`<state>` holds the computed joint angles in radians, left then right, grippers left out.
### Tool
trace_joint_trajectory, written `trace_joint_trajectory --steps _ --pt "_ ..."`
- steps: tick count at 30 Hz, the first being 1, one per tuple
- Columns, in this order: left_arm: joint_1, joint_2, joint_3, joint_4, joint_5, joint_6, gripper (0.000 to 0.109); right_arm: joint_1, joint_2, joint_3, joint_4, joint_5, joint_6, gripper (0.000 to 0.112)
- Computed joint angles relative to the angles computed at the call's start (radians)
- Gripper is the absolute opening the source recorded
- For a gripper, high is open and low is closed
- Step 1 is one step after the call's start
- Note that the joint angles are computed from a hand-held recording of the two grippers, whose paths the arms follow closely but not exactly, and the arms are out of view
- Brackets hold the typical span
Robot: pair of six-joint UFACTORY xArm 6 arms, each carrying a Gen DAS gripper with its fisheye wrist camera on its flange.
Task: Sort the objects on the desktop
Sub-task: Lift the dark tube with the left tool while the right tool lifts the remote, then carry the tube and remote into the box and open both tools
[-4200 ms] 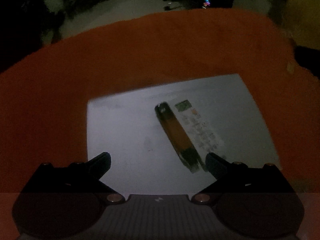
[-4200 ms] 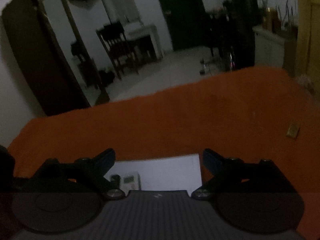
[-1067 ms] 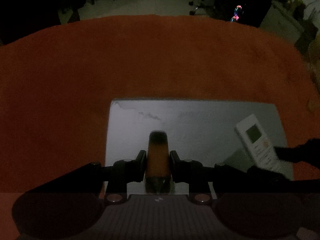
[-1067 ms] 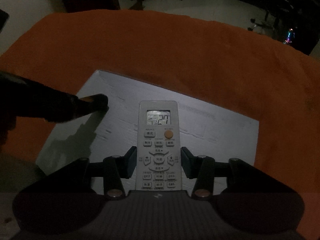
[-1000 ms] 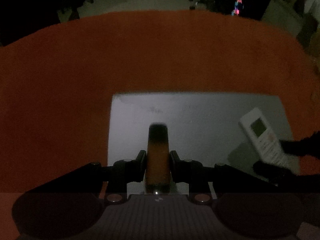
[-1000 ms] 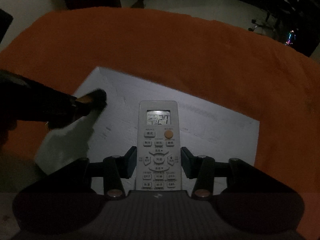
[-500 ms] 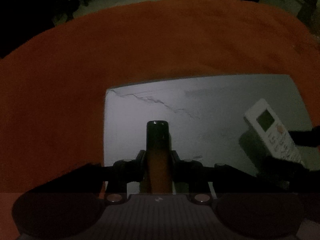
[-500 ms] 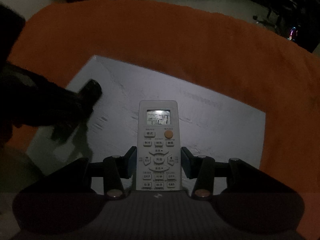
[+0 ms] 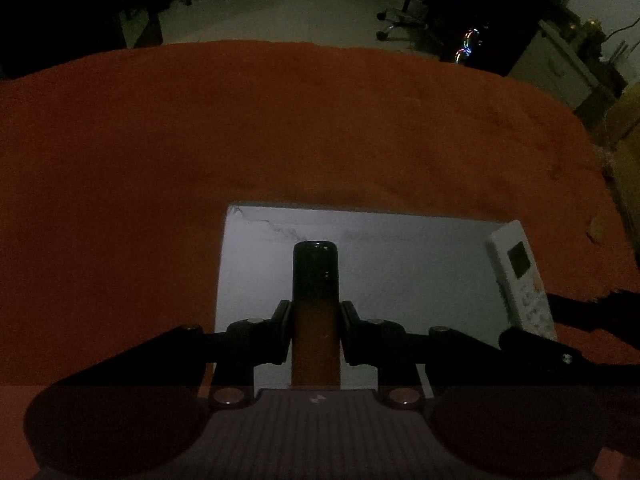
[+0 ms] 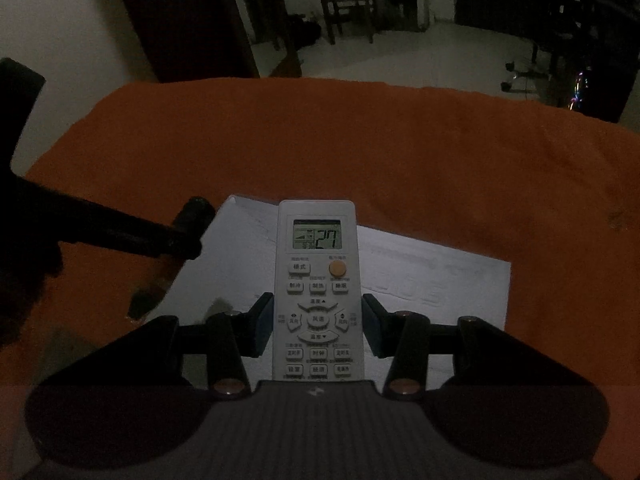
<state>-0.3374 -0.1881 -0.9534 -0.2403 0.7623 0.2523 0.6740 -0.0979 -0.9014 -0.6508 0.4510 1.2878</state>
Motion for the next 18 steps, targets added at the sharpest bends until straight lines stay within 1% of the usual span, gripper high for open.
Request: trace_joint_trajectory --steps 2,4,7,8,10,12,14,16,18 --pt "0.017 -0.027 0.006 -0.046 0.035 0.026 0.021 0.018 -0.029 0.011 -0.002 0.020 -0.007 0.049" --pt "0.030 -0.065 0.024 -0.097 0.059 0.078 0.021 0.037 -0.054 0.022 -0.013 0.033 -0.006 0.049" --pt "0.041 -0.149 0.089 -0.168 0.060 0.181 0.021 0.082 -0.091 0.044 -0.074 0.038 0.056 0.049" --pt "0.044 -0.179 0.112 -0.191 0.063 0.211 0.021 0.099 -0.107 0.053 -0.099 0.041 0.082 0.049" --pt "0.047 -0.236 0.150 -0.231 0.081 0.256 0.021 0.140 -0.153 0.088 -0.181 0.031 0.181 0.049" --pt "0.054 -0.289 0.187 -0.259 0.115 0.306 0.021 0.183 -0.192 0.119 -0.257 0.026 0.283 0.049" --pt "0.068 -0.347 0.229 -0.255 0.162 0.347 0.021 0.232 -0.219 0.139 -0.314 0.038 0.367 0.049" --pt "0.082 -0.402 0.271 -0.245 0.204 0.376 0.021 0.280 -0.233 0.155 -0.351 0.051 0.421 0.049" --pt "0.077 -0.448 0.333 -0.232 0.202 0.376 0.021 0.316 -0.235 0.172 -0.372 0.060 0.468 0.049"
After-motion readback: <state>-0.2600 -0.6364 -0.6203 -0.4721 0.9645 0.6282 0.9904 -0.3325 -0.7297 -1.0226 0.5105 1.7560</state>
